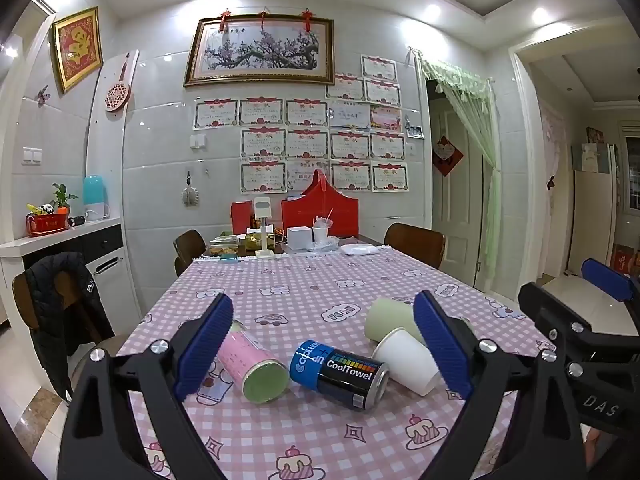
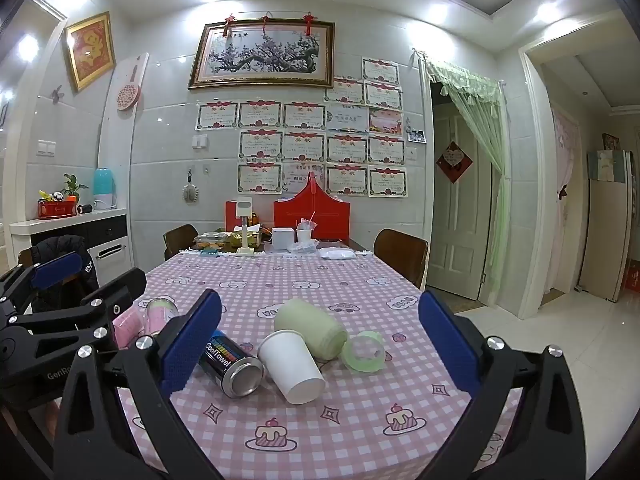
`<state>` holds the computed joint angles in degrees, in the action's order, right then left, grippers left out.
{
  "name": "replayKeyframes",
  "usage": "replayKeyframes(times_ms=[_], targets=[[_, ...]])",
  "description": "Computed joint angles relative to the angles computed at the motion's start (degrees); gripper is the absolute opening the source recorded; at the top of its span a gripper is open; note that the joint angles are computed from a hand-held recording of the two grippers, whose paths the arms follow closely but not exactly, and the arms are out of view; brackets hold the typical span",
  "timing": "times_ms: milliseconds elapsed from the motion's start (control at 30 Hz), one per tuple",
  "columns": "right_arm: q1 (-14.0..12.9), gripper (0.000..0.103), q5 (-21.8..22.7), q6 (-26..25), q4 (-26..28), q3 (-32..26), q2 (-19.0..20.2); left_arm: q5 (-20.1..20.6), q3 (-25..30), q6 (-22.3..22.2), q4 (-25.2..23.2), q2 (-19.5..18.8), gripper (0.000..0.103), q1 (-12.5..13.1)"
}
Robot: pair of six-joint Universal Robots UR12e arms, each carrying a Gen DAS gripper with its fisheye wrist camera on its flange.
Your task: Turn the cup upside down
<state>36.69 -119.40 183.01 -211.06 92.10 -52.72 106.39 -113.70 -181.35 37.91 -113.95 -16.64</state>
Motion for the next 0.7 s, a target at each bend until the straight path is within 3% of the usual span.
replayKeyframes(times_ms=[700], targets=[[-0.1,0.095,0.0,0.1,0.4,-0.1,-0.2,-0.6,-0.1,-0.3,-0.1,-0.2,0.090,0.2]])
